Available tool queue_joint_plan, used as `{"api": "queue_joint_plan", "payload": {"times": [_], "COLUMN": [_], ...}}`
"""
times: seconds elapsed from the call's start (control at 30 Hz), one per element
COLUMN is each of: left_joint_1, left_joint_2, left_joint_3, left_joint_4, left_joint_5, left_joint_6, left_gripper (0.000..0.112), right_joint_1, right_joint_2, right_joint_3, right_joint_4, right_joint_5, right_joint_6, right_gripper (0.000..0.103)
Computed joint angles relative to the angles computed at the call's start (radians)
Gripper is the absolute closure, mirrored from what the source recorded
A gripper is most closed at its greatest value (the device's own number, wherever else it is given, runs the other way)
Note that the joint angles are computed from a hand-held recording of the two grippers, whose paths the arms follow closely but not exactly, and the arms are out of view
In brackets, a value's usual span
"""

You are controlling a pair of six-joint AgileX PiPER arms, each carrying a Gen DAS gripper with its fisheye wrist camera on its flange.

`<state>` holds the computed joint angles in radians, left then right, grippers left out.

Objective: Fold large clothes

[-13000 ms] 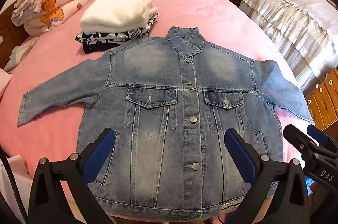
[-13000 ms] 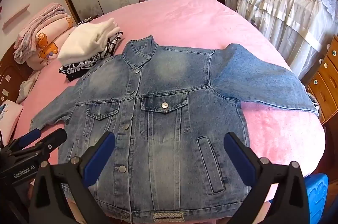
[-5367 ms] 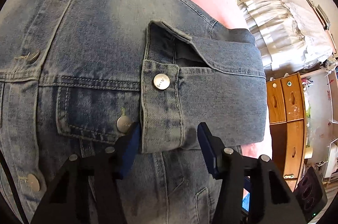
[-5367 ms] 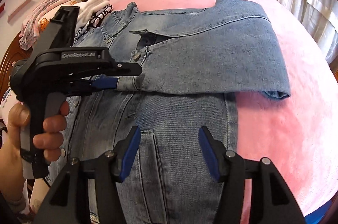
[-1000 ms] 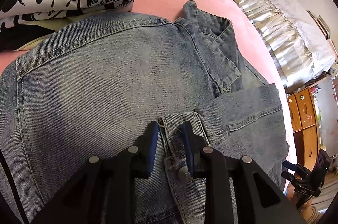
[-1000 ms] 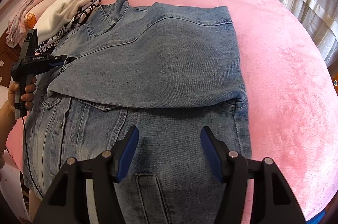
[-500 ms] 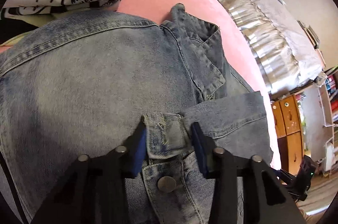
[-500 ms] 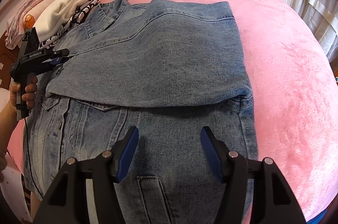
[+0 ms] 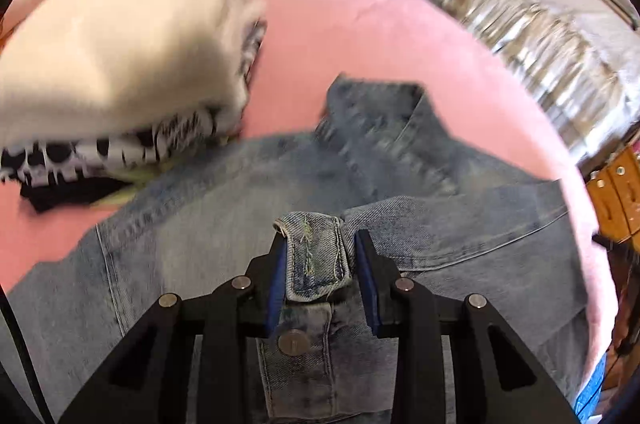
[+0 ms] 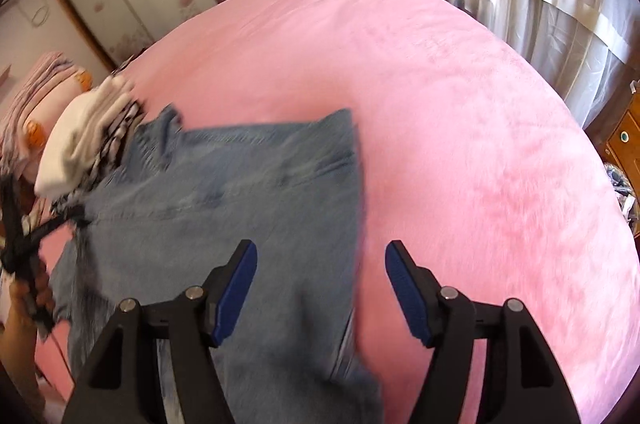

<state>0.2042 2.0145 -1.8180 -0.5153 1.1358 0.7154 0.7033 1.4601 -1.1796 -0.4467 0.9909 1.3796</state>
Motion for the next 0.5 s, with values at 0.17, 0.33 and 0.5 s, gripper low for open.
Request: {"api": "queue_joint_plan", "payload": {"times": [0.17, 0.33, 0.5], "left_joint_1": [0.014, 0.018, -0.045], "left_joint_2": [-0.015, -0.014, 0.004], "left_joint_3": [0.014, -0.006, 0.056], "left_joint_4": [-0.011, -0.009, 0.104], "left_joint_5": [0.002, 0.032, -0.063], "left_joint_6": [-0.020, -0.038, -0.092], "left_gripper": [0.082, 0.081, 0.075], "right_joint_1": [-0.197, -0.226, -0.246], "right_joint_2": [0.105, 0.249, 0.254], "right_joint_3": [-0.050, -0.196, -0.134], "right_joint_4": [0.139, 0.146, 0.127], "right_joint_5": [-0.130, -0.015, -0.047], "right_joint_6": [-0.187, -0.303, -0.275], "right_gripper": [0.037, 0.091, 0.093]}}
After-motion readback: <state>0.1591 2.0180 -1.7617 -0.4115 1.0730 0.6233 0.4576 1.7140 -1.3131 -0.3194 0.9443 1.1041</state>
